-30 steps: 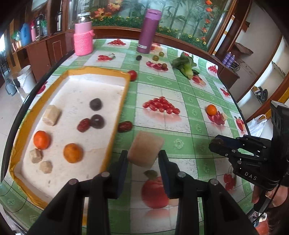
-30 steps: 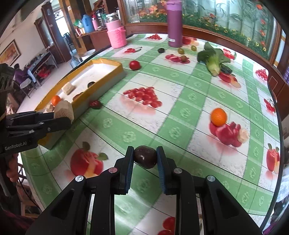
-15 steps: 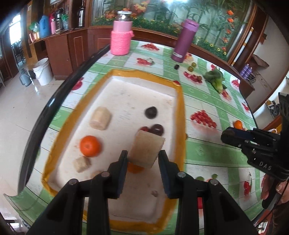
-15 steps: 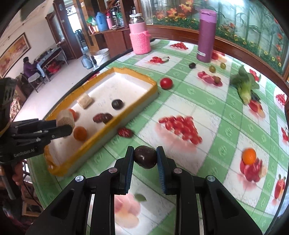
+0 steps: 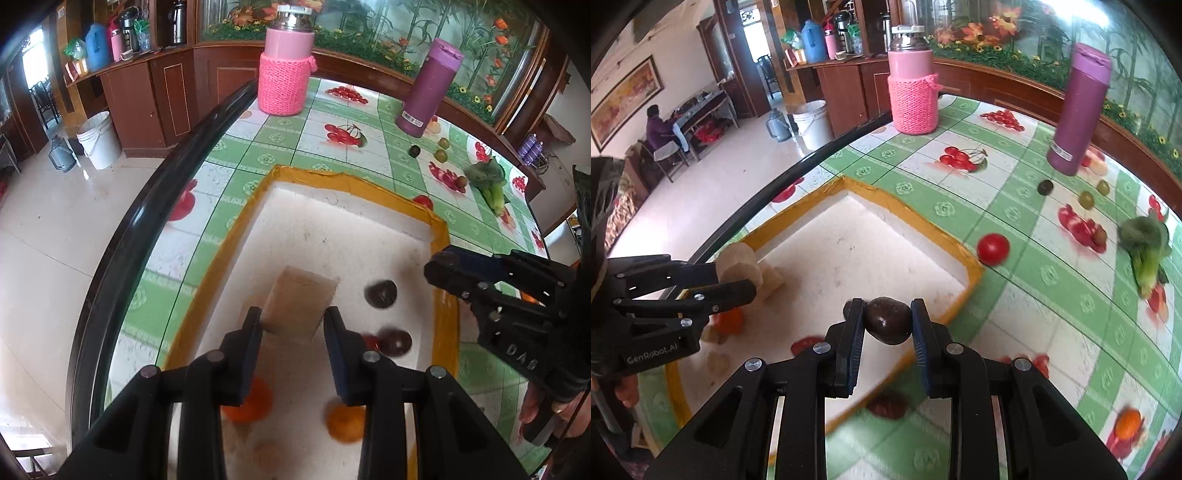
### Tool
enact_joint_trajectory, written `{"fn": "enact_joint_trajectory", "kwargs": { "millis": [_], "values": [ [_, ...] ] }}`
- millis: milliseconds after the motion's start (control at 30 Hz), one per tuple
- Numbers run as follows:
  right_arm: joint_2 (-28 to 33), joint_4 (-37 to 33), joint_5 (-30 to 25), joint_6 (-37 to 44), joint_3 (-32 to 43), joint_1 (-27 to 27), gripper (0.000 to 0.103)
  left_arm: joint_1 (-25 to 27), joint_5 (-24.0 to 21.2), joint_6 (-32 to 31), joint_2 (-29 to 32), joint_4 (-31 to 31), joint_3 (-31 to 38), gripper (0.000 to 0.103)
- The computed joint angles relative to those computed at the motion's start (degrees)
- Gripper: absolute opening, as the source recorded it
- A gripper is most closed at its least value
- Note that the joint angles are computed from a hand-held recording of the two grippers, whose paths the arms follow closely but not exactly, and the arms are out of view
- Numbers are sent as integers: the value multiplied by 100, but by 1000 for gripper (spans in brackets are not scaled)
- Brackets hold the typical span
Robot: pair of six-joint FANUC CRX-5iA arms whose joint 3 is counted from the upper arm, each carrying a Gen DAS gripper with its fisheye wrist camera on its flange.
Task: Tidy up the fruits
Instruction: 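Open the right gripper to drop the plum while the left gripper drops the bread cube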
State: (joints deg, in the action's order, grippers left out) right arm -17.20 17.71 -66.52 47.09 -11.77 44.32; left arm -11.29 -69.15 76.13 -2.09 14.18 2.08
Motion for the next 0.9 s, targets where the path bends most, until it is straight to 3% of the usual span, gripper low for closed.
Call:
{"fn": "enact_joint_trajectory", "kwargs": {
  "millis": [267,600,767,900],
  "values": [
    [440,-174,266,471,17,-321,25,-115,14,84,498,-110,399,37],
    [592,0,280,696,-41,-272,25,-98,26,82,624,-253,365,37],
    [654,78,169,703,-6,-208,32,-116,12,167,604,-353,387,37],
    [567,89,38,564,4,-154,32,-161,84,232,455,-519,307,46]
  ]
}}
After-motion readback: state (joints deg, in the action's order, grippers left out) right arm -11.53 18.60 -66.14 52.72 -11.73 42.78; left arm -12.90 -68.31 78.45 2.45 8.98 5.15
